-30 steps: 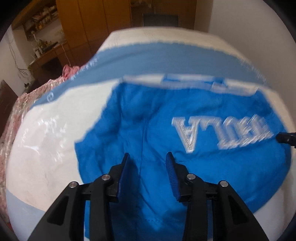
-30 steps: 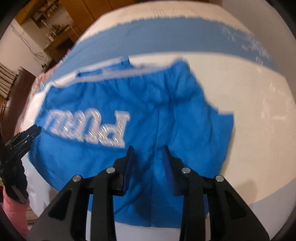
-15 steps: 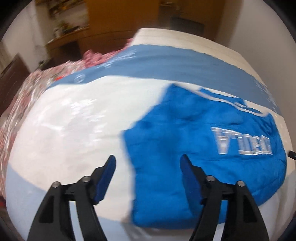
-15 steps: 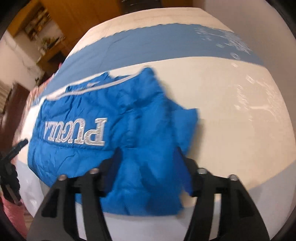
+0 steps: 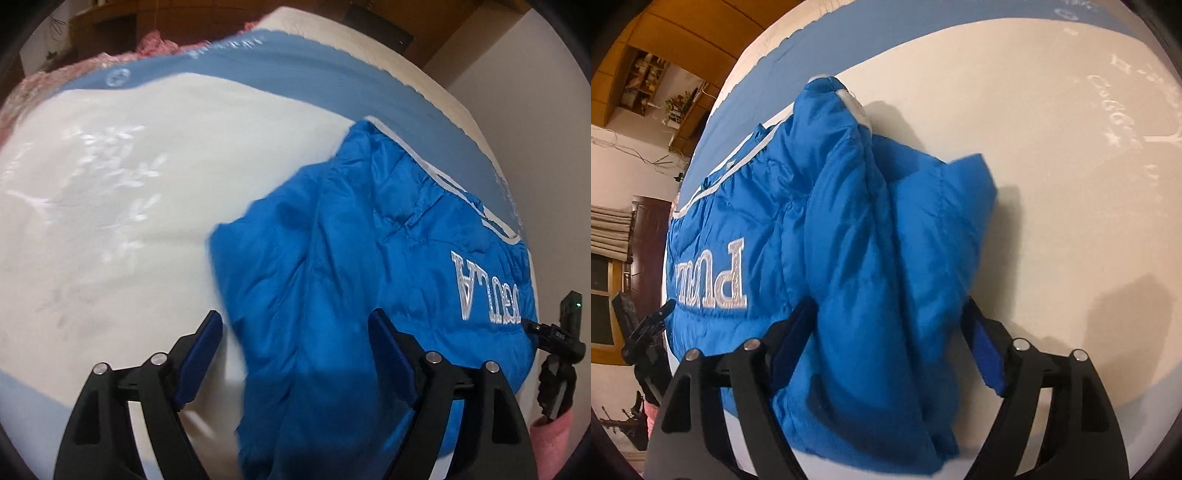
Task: Fold large clothes
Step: 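Grasp the jacket side edge with both grippers and lift it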
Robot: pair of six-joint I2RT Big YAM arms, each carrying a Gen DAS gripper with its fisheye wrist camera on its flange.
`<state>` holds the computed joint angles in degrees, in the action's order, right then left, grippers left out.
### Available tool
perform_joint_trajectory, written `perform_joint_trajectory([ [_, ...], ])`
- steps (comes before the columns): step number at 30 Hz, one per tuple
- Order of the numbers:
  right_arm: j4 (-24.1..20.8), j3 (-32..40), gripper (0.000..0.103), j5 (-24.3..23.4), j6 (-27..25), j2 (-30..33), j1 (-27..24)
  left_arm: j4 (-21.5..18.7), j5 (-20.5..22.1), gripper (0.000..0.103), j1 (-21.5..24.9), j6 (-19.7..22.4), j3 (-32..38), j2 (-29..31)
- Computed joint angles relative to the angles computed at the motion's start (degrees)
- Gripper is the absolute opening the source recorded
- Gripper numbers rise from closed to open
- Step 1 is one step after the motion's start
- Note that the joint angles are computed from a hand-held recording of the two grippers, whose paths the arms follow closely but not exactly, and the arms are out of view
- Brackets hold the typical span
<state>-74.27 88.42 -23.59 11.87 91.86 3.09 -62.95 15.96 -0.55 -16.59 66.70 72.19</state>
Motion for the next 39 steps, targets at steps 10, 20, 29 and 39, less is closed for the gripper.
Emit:
perform_joint_trajectory([
  [10,0.3,5.1,0.022,-3.0,-0.5,0.8,0.3,2.0,0.6,0.019,-3.4,-5.0,2.2,-0.3],
  [20,-4.0,8.4,0.018,-6.9,-4.2,-5.8,-0.5,-5.3,-0.2,0.013,-4.9,-4.7,5.4,-11.0],
  [29,-9.2,3.8,0.018,-6.5,-11.3,-12.7,-1.9,-15.2,-0.7,0.013,-7.5,-5.1,3.9,-24.6],
  [39,-5.7,-8.3,0.019,-0.1,-7.8,-13.6,-0.4,-17.5,-10.0,0.019,-15.0,-9.6,-10.4,-32.4],
])
